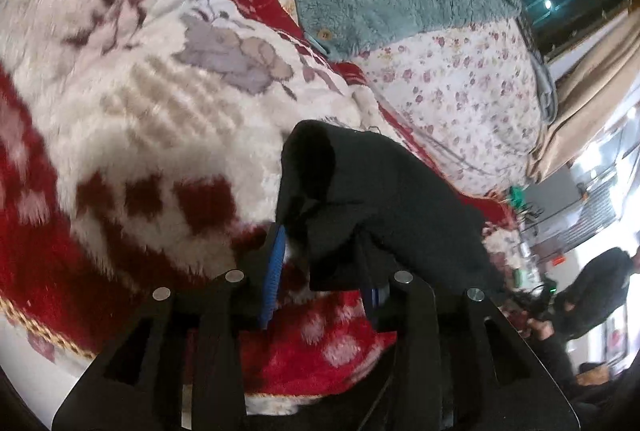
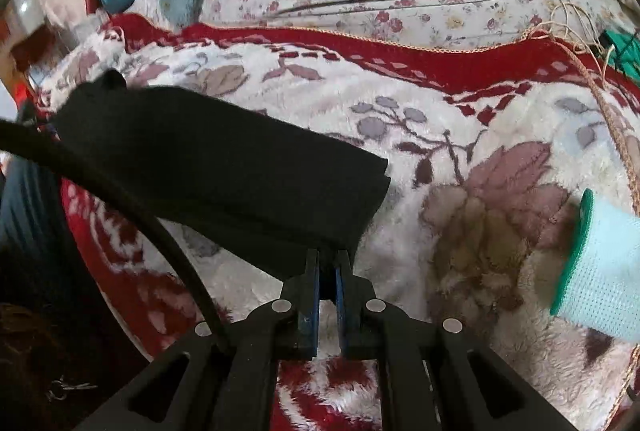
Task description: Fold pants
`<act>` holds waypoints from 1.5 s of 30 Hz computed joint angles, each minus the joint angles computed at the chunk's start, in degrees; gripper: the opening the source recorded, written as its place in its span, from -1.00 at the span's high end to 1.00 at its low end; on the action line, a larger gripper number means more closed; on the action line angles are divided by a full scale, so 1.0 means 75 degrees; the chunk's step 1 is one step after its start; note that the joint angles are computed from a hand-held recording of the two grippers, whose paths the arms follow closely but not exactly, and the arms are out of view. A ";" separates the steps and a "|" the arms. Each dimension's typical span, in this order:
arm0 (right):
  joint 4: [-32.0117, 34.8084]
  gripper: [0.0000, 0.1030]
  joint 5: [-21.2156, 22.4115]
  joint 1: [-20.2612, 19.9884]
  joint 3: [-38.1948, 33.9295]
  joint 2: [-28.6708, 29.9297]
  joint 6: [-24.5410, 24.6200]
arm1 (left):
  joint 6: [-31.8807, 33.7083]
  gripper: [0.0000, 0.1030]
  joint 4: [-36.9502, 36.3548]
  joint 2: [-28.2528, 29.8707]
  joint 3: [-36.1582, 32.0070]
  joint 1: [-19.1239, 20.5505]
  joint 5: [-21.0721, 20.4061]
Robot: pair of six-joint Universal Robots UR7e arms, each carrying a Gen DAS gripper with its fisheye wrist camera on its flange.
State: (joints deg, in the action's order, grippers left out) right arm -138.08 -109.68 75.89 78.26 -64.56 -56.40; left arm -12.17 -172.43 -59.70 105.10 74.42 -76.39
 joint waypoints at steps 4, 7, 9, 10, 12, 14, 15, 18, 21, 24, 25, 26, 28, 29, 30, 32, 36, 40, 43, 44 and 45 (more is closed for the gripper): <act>-0.0588 0.89 -0.0649 0.0142 0.0179 0.0182 -0.0662 | 0.0086 0.29 0.0239 0.0126 -0.0218 -0.0026 0.0327; -0.0699 0.62 -0.0729 0.0182 0.0229 0.0171 -0.0849 | -0.0007 0.26 0.0258 0.0117 -0.0221 0.0012 0.0238; -0.0299 0.30 -0.0904 0.0248 0.0077 0.0147 -0.0660 | -0.0090 0.19 0.0199 0.0030 -0.0112 0.0068 0.0086; 0.0056 0.20 -0.0898 0.0274 -0.0057 0.0112 -0.0475 | -0.0142 0.15 0.0164 -0.0021 -0.0051 0.0086 0.0044; 0.0396 0.19 -0.0708 0.0321 -0.0234 0.0024 -0.0233 | -0.0193 0.12 0.0064 -0.0116 0.0068 0.0119 -0.0069; 0.0598 0.19 -0.0272 0.0347 -0.0376 -0.0099 -0.0055 | -0.0277 -0.04 -0.0008 -0.0206 0.0159 0.0113 -0.0024; 0.0636 0.18 -0.0118 0.0366 -0.0437 -0.0129 0.0074 | -0.0320 -0.05 -0.0103 -0.0246 0.0201 0.0115 -0.0037; 0.0885 0.18 0.0355 0.0477 -0.0795 -0.0041 0.0794 | -0.0423 -0.11 -0.0241 -0.0292 0.0236 -0.0003 0.0360; 0.1300 0.17 0.0981 0.0703 -0.1133 0.0272 0.1345 | -0.0552 -0.11 -0.0769 -0.0244 0.0273 -0.0150 0.0822; 0.1501 0.17 0.1555 0.0930 -0.1332 0.0741 0.1586 | -0.1014 -0.11 -0.1512 -0.0222 0.0398 -0.0267 0.1525; 0.1554 0.16 0.1856 0.1039 -0.1438 0.1043 0.1759 | -0.1145 -0.11 -0.1798 -0.0207 0.0445 -0.0283 0.1651; 0.1575 0.16 0.2032 0.1119 -0.1519 0.1259 0.1880 | -0.1251 -0.11 -0.2035 -0.0191 0.0490 -0.0292 0.1746; 0.1684 0.16 0.2399 0.1292 -0.1746 0.1772 0.2135 | -0.1481 -0.17 -0.2634 -0.0106 0.0577 -0.0301 0.1825; 0.1830 0.16 0.2574 0.1390 -0.1961 0.2125 0.2320 | -0.1576 -0.19 -0.2922 -0.0032 0.0608 -0.0280 0.1742; 0.1947 0.16 0.2636 0.1469 -0.2133 0.2402 0.2445 | -0.1576 -0.19 -0.3085 0.0050 0.0602 -0.0279 0.1771; 0.2333 0.16 0.2552 0.1659 -0.2671 0.3058 0.2701 | -0.1623 -0.19 -0.3276 0.0252 0.0547 -0.0245 0.1896; 0.3082 0.16 0.2695 0.1746 -0.3559 0.3832 0.2975 | -0.2040 -0.19 -0.3586 0.0476 0.0542 -0.0075 0.1546; 0.4065 0.16 0.3306 0.1601 -0.4353 0.4311 0.3391 | -0.1618 -0.19 -0.3416 0.0603 0.0346 -0.0081 0.0854; 0.4787 0.16 0.3650 0.1555 -0.4906 0.4638 0.3434 | -0.1169 -0.19 -0.3070 0.0664 0.0121 -0.0195 0.0723; 0.4990 0.16 0.3728 0.1547 -0.5039 0.4704 0.3409 | -0.0960 -0.20 -0.2917 0.0687 0.0017 -0.0271 0.0822; 0.5095 0.16 0.3777 0.1541 -0.5105 0.4732 0.3383 | -0.0859 -0.20 -0.2854 0.0706 -0.0049 -0.0314 0.0874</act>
